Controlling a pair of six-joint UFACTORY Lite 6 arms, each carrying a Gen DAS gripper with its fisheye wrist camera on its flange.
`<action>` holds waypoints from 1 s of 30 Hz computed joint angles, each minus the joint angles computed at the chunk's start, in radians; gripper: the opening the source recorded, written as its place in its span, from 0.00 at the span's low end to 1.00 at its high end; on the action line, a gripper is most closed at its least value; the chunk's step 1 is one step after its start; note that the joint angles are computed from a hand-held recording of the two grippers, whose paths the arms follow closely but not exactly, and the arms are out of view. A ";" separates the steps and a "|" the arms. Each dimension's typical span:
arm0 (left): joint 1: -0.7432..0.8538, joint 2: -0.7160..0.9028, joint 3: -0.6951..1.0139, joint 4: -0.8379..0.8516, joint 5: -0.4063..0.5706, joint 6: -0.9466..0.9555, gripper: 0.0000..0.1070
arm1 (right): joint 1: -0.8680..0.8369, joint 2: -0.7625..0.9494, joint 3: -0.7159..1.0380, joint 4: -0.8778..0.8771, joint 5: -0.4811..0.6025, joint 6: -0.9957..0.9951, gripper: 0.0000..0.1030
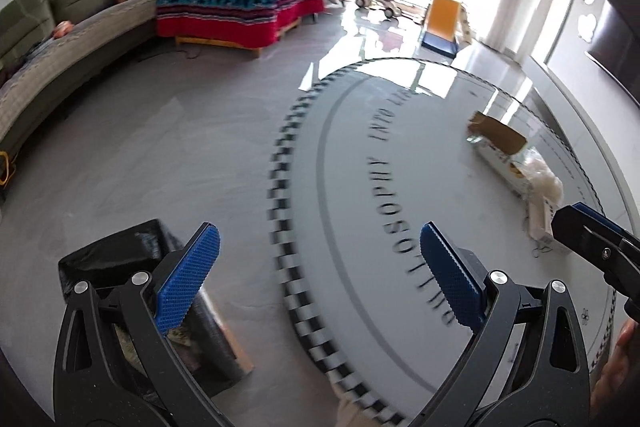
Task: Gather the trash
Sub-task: 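Move both tools back to the table toward the remaining packets, then grasp the white plastic bag with the right tool while the left tool grasps the chocolate snack packet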
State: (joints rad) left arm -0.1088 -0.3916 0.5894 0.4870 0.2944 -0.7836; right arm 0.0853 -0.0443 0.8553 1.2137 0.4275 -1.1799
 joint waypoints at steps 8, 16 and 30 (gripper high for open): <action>-0.202 0.354 0.291 0.220 0.028 -0.289 0.90 | -0.234 0.210 0.210 -0.021 0.078 -0.074 0.67; -0.303 0.712 0.663 0.097 0.076 -0.200 0.90 | -0.397 0.578 0.604 -0.203 0.116 0.077 0.67; -0.322 1.444 1.653 -0.229 0.421 0.075 0.90 | -0.377 1.248 1.490 -0.629 0.305 0.469 0.67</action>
State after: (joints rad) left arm -0.4304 1.0529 2.2426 0.2576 0.7156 -0.7085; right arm -0.2912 1.2035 2.3452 0.5852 0.7323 -0.7114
